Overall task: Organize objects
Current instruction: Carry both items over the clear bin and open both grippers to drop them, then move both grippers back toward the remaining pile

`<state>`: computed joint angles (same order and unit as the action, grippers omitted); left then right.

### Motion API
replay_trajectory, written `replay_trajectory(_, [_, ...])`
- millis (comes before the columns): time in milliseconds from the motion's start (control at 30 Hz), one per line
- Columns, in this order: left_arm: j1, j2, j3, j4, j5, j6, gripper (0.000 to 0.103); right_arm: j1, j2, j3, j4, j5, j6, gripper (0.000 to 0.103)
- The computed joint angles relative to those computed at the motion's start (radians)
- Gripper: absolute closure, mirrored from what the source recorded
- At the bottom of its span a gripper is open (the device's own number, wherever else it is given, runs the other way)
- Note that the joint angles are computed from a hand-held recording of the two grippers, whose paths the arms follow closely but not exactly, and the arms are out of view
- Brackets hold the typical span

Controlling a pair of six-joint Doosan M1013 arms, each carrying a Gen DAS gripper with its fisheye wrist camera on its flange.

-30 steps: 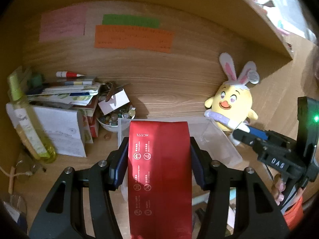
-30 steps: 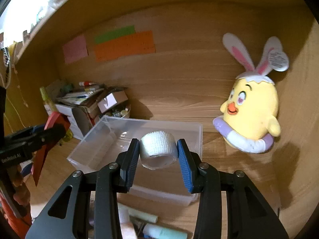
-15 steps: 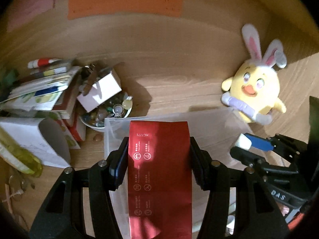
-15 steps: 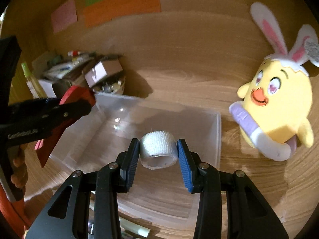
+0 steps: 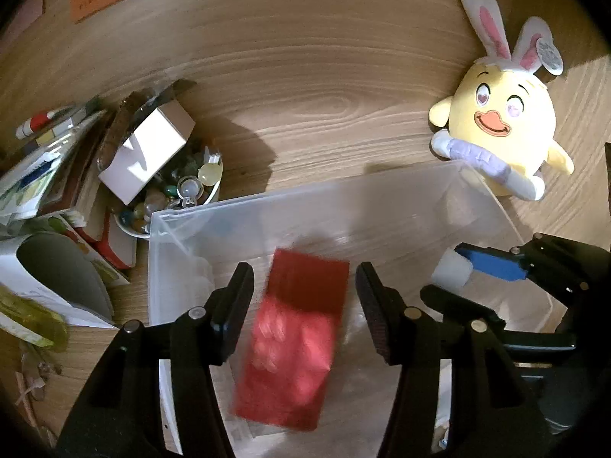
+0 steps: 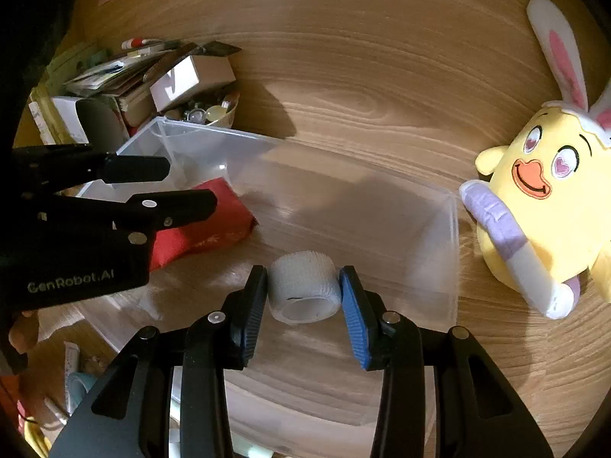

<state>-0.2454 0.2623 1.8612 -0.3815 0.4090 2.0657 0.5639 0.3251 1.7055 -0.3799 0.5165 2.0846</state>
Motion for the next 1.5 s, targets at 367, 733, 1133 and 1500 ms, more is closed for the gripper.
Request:
replay_trajectory(367, [0.025, -0.098, 0.078, -0.187, -0.067, 0.186, 0.019, 0.012, -0.058, 0.037, -0.089, -0.036, 0.104, 0.042])
replay_trajectory(733, [0.059, -0.235, 0.227, -0.481, -0.151, 0.491, 0.005, 0.045, -0.185, 0.165, -0.326, -0.141, 0.382, 0.024])
replay_trajectory(1133, [0.088, -0.287, 0.369, -0.608, -0.124, 0.617, 0.005, 0.113, -0.238, 0.291, -0.467, -0.138, 0.569, 0.023])
replay_trajectory(1500, [0.08, -0.296, 0.439, -0.661, -0.053, 0.679, 0.039, 0.114, -0.224, 0.34, -0.286, -0.192, 0.428, 0.032])
